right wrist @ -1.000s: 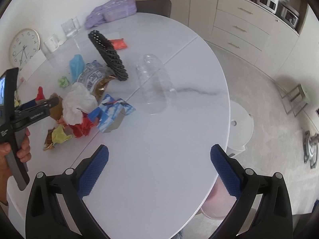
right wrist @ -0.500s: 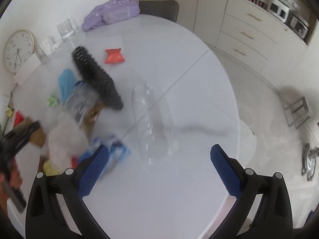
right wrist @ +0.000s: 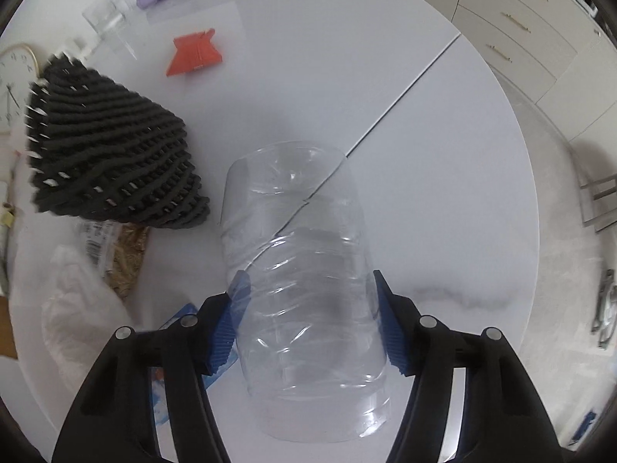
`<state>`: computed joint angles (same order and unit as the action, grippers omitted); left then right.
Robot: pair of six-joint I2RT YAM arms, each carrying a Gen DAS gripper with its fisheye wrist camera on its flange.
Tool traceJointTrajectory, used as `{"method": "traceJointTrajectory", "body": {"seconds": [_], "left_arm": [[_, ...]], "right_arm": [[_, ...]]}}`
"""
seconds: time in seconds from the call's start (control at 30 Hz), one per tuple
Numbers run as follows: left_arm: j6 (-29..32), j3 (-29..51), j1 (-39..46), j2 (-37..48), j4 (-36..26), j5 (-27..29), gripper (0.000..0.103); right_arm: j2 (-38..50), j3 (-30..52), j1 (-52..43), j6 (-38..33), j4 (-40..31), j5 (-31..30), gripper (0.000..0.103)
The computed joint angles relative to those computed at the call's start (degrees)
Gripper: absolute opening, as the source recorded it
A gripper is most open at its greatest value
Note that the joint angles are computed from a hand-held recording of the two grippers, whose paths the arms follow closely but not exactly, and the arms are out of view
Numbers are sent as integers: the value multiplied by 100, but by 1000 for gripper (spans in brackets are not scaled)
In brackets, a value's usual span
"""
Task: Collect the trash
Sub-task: 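Carry the bag and bottle to the pink bin and release both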
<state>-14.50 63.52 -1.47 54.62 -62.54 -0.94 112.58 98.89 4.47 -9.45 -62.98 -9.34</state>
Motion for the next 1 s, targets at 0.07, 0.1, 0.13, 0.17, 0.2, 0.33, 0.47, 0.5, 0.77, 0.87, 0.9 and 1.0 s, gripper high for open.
{"method": "traceJointTrajectory", "body": {"seconds": [0.07,0.1,0.13,0.17,0.2,0.33,0.47,0.5,0.77,0.87,0.9,1.0], "left_arm": [[-345,174,-621,-40,-194,-237,29],[-568,272,-993,-12,-265,-378,29],[-815,362,-1409,43,-319,-553,29],[-1131,496,-1978,156,-369,-778,29],[-1464,655,-2616,325,-397,-1035,29],[-2288,1289,-4511,1288,-204,-1566,30],[-2496,2330,-5702,3029,475,-1304,30],[-2479,2604,-5860,3500,686,-1117,30],[-2461,5601,-6372,7589,904,-67,30],[-2419,6970,-6399,9052,603,155,30],[-2427,7424,-6415,9473,463,251,30],[-2366,8715,-6447,10478,-85,452,34]], "right_arm": [[-270,-197,-206,12,36,-239,63],[-548,-382,-418,-20,39,-438,63],[-764,-541,-589,-90,17,-570,63],[-1011,-682,-829,-211,-60,-732,63],[-1148,-729,-1001,-320,-141,-818,63],[-1838,-1050,-2507,-1469,-737,-1155,63],[-1849,-1177,-4375,-2865,-988,-1007,63],[-1785,-1188,-4740,-3126,-987,-974,63],[188,-106,-6725,-4239,-897,-579,63],[667,-38,-6930,-4377,-601,-508,63],[871,63,-7011,-4448,-531,-466,63],[1139,-65,-7042,-4407,-279,-457,63]]}}
